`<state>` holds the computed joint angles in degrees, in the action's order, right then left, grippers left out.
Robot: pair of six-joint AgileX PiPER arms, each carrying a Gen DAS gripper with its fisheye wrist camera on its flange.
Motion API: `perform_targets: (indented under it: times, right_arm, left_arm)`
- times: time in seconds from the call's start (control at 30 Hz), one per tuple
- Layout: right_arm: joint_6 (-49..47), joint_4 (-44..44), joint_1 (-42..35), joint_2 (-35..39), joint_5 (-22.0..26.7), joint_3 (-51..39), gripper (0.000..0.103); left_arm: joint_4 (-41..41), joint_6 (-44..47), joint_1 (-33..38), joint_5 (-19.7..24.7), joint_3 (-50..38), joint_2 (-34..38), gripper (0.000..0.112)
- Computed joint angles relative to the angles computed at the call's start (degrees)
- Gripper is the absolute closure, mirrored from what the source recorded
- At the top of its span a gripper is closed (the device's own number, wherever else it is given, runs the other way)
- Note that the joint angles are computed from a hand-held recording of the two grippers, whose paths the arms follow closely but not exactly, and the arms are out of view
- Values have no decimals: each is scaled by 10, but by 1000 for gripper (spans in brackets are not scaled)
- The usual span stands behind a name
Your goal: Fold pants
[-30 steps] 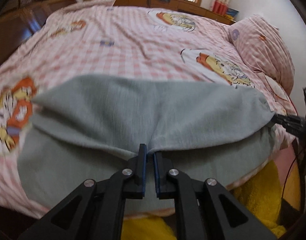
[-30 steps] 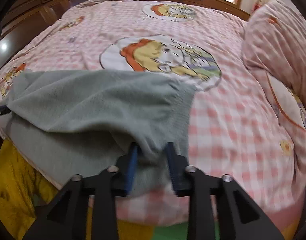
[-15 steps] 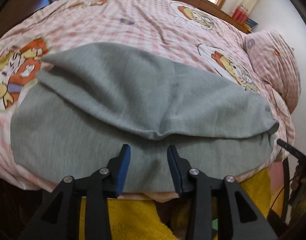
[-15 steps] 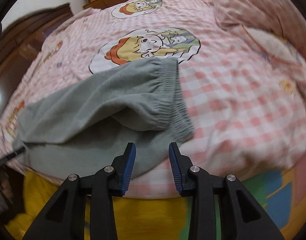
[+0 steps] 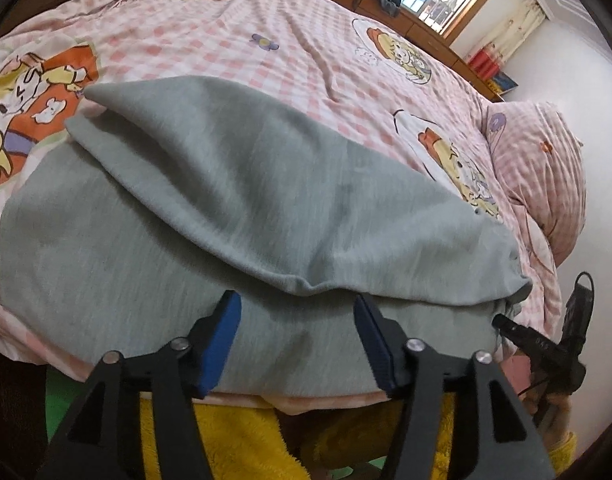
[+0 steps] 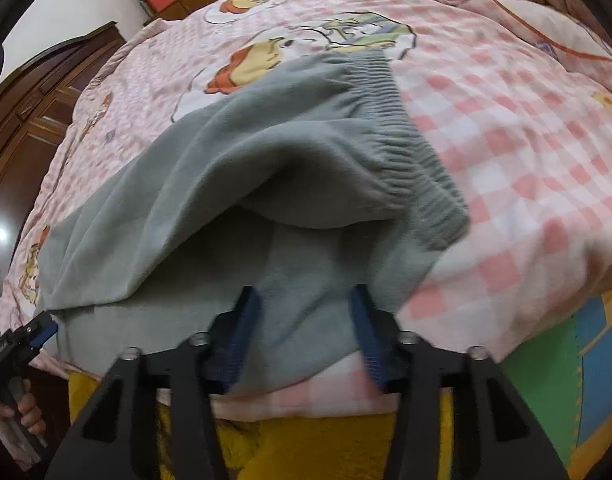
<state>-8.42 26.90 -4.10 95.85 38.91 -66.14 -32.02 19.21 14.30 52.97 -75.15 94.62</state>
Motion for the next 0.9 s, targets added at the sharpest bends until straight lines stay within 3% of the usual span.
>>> perform_targets:
  times: [0.13,0.3,0.5,0.67,0.8,0.9]
  right_arm:
    - [25,-29,25,3,-14,-4,25]
    - [60,-59,35,-3,-2,-11,25]
    - [32,52,-31,-22,41,-14,25]
    - [-10,212,-113,1,98,-39,25]
    - [48,251,-133,49,144,-85,25]
    - [107,236,-128,67,142,-112,25]
  left_arm:
    - [-18,-3,9,5,-3,12,50]
    - [-37,-21,20,10,-23,26,50]
    - [-24,-54,18,7,-46,44,50]
    - [-25,-63,17,-8,-48,55,51]
    - [-15,-73,12,-13,-56,64,54]
    - [-11,-73,9,-16,-59,65,54]
